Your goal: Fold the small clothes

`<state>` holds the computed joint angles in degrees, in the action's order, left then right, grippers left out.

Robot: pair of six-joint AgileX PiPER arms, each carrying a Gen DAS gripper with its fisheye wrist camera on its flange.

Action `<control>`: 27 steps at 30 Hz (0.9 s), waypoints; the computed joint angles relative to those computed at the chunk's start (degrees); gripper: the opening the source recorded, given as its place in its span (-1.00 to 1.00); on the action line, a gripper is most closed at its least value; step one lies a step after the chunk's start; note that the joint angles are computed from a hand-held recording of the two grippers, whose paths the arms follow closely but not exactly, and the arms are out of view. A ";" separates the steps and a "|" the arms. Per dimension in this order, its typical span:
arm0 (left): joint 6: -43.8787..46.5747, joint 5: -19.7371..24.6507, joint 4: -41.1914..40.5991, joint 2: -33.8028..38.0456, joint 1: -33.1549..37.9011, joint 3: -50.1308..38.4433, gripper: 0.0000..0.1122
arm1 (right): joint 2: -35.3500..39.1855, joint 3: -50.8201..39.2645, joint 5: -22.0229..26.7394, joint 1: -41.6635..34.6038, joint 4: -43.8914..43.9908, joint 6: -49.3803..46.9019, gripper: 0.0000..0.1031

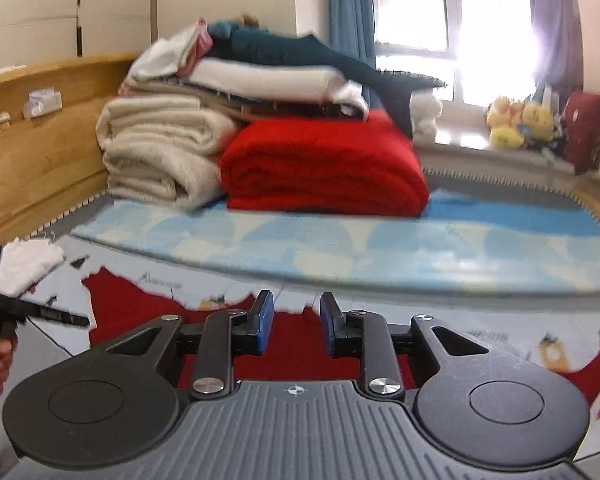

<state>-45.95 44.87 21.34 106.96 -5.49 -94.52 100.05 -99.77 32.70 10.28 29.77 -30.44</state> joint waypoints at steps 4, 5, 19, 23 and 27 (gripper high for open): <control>-2.84 -2.22 1.44 3.22 2.82 -0.89 -0.17 | 3.09 -2.09 0.67 1.50 -3.64 4.10 -0.48; -3.69 -2.18 1.68 4.26 3.54 -1.48 -0.15 | 3.52 -2.21 -0.04 1.87 -4.02 3.66 -0.48; -5.89 -6.14 -10.69 14.26 12.39 -7.60 0.22 | 9.07 -7.57 0.42 2.50 -10.12 7.02 -0.48; -1.60 -7.14 -11.81 14.78 11.64 -8.13 -0.76 | 9.43 -7.88 0.63 2.57 -10.41 7.53 -0.48; -6.44 -4.74 -3.55 13.17 8.90 -9.44 -0.78 | 9.31 -7.73 0.48 2.54 -10.04 6.70 -0.48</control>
